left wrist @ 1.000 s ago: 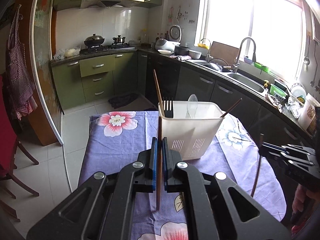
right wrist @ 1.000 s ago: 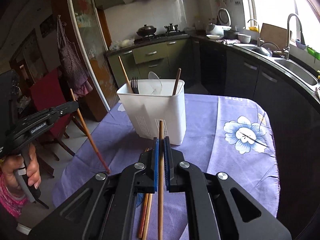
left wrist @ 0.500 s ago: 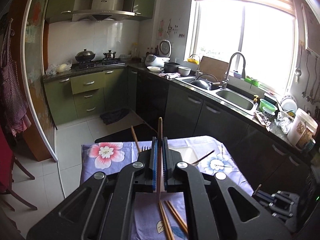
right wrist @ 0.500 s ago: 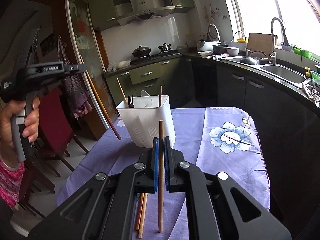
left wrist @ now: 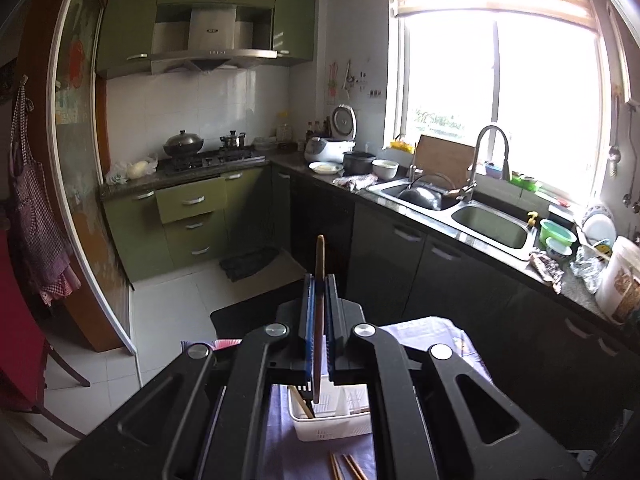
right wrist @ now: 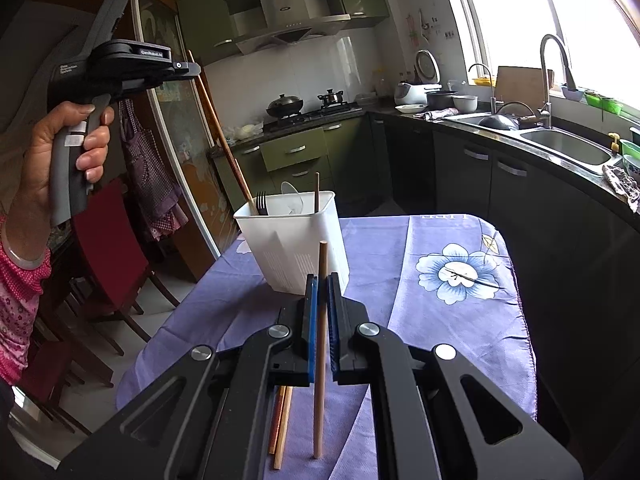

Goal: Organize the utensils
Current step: 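Lower the held chopsticks into the white holder and open both grippers, then grasp a wooden chopstick from the pile with the left gripper while the right gripper grasps another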

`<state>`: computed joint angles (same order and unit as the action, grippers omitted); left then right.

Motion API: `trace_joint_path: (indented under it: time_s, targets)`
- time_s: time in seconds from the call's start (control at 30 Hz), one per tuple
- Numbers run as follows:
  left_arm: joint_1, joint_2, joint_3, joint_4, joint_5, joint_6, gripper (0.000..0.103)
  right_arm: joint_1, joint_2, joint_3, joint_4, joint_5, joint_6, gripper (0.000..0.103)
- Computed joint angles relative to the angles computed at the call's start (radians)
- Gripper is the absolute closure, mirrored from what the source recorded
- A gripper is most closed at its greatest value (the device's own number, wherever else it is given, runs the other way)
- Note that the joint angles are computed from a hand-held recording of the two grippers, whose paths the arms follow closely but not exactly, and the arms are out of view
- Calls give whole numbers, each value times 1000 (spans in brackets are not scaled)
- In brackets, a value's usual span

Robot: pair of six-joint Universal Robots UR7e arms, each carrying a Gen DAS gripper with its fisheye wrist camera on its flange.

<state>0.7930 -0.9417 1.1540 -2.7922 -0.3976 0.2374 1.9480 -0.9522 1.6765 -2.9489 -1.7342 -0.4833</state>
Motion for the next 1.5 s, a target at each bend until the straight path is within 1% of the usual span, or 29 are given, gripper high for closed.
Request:
trace_joint_path:
  time_s: [0.17,0.3,0.33,0.37,0.4,0.43,0.5,0.6,0.7,0.77,0.87,0.97,1.07,1.13,1.2,1.27,1.37,1.43,1.47,1.5]
  targets:
    - [46,-7,35,95,-2,-99,99,-2,-7,-1,18,6,4,97]
    - [83,-24,71,211,-5,-196,98,8,-4,-17,32,5,7,97]
    - [91,-29,77,247,-12,-226,97,11,-2,-24,33,4,8,97]
    - [98,-35,86,269,-19,-248,94,16,6,-44,40,3,14,97]
    - [104,-43,100,275,-22,-262,91,19,12,-61,47,6,17,97]
    - [107,-49,115,272,-26,-267,90,24,21,-85,58,10,23,97]
    - [110,-63,140,264,-37,-274,83,38,46,-143,72,16,30,97]
    - [104,-94,190,217,-48,-262,75,63,95,-241,62,32,40,97]
    - [96,-123,238,156,-41,-232,73,84,158,-349,12,50,60,97]
    - [93,-152,277,134,-43,-238,73,92,204,-420,-28,60,80,97]
    - [92,-190,317,150,-45,-269,73,100,285,-546,-52,56,111,97]
    - [90,-227,356,173,-43,-300,73,100,357,-663,-24,43,148,97]
    - [88,-249,380,189,-44,-318,71,100,422,-759,32,-1,151,97]
    - [87,-260,396,181,-45,-317,71,98,445,-783,65,-23,144,97]
    - [89,-267,407,177,-51,-315,71,93,452,-776,87,-36,129,97]
    - [92,-266,411,173,-54,-319,71,88,446,-742,93,-43,104,97]
    - [99,-263,408,189,-67,-335,71,88,444,-694,70,-58,45,97]
    - [101,-257,405,198,-71,-345,71,87,438,-667,62,-51,21,89]
    - [102,-255,404,205,-75,-350,71,87,432,-646,44,-50,13,82]
    - [100,-254,406,207,-77,-354,71,89,424,-624,18,-50,4,81]
